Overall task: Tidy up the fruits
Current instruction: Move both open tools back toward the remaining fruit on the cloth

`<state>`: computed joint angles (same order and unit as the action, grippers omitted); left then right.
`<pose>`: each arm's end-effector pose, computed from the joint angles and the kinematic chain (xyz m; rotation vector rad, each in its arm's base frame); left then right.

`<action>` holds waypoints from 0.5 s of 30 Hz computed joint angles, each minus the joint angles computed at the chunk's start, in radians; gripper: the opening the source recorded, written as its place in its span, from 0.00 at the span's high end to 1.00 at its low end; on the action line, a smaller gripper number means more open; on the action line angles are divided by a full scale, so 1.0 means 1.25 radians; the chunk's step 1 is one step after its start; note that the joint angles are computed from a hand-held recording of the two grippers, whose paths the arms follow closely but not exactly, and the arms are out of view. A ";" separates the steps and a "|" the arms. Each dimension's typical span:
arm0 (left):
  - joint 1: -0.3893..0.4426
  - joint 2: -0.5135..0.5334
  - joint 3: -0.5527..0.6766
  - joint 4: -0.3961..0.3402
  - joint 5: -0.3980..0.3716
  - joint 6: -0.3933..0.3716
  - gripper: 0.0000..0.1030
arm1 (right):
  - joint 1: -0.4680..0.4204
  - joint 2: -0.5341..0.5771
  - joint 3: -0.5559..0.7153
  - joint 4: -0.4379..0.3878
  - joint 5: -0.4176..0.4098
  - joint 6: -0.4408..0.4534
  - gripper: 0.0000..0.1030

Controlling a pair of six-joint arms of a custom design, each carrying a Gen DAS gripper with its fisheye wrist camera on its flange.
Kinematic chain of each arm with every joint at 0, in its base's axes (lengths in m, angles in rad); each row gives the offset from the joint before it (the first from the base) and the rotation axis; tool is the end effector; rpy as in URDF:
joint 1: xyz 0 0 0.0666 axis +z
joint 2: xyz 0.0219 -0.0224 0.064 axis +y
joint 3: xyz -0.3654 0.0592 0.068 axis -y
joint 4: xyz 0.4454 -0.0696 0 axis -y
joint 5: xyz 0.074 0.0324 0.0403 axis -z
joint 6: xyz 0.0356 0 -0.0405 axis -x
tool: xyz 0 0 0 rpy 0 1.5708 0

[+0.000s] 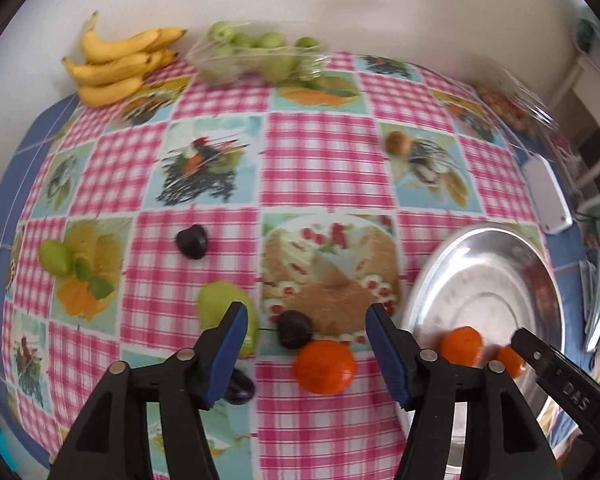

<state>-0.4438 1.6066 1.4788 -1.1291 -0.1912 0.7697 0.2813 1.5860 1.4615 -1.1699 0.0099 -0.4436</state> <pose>0.5249 -0.2425 0.3329 -0.4919 2.7323 -0.0318 0.5450 0.1567 0.3341 0.2352 2.8673 0.1286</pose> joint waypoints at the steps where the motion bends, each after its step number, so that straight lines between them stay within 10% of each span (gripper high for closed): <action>1: 0.005 -0.004 -0.006 -0.002 0.001 0.009 0.35 | 0.003 -0.001 0.001 0.000 -0.001 0.002 0.36; 15: 0.028 -0.021 -0.039 -0.018 -0.001 0.055 0.29 | 0.025 0.008 0.016 0.001 -0.012 0.037 0.36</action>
